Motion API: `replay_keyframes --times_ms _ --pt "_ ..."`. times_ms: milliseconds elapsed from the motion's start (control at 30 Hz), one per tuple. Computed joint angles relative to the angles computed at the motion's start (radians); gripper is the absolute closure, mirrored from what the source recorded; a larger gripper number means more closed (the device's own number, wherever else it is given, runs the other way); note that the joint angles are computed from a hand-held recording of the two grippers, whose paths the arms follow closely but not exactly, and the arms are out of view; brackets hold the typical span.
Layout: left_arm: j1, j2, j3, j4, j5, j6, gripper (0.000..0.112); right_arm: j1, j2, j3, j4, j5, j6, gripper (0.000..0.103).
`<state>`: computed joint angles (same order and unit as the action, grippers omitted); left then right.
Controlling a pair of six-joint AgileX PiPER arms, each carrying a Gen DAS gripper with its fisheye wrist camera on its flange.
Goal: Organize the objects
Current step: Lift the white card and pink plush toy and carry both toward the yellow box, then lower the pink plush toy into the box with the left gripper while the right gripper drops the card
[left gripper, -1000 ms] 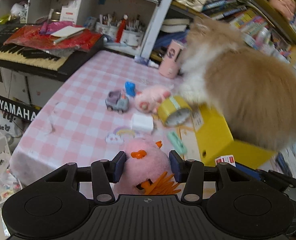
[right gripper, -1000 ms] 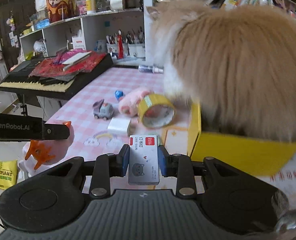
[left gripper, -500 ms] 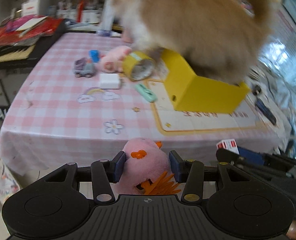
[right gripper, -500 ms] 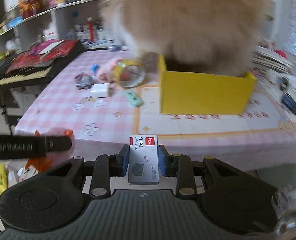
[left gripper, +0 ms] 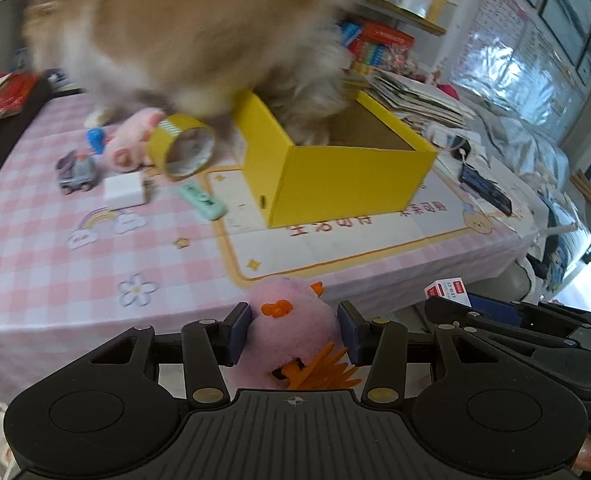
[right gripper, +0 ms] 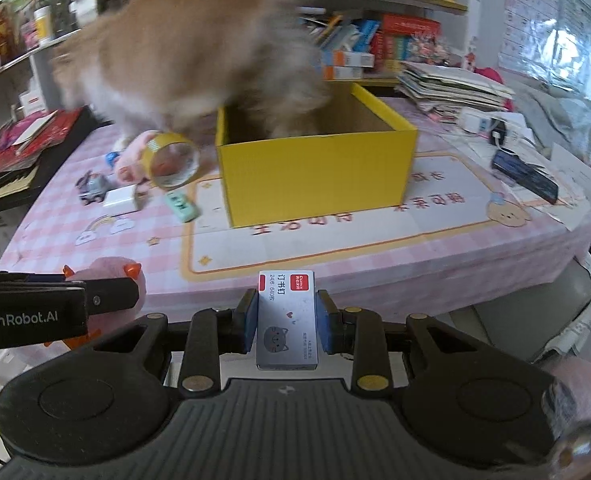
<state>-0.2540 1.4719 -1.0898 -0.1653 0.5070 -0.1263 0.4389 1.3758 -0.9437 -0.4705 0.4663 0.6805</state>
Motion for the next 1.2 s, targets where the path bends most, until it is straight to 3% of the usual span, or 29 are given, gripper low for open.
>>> replay_keyframes --times_ms 200,533,867,1000,1200 --pt "-0.041 0.121 -0.134 0.061 0.013 -0.062 0.066 -0.116 0.042 -0.026 0.129 -0.047 -0.166 0.075" --pt "-0.087 0.314 -0.406 0.159 0.062 -0.191 0.066 -0.297 0.220 -0.235 0.538 -0.049 -0.691 0.075" --pt "-0.136 0.498 -0.748 0.399 0.154 -0.386 0.066 -0.403 0.389 -0.487 0.944 -0.058 -1.237 0.075" --pt "-0.137 0.600 -0.924 0.434 0.219 -0.412 0.066 -0.436 0.495 -0.650 1.064 -0.010 -1.398 0.075" --pt "-0.142 0.773 -1.219 0.477 0.358 -0.434 0.066 -0.461 0.688 -0.942 1.065 0.110 -1.428 0.075"
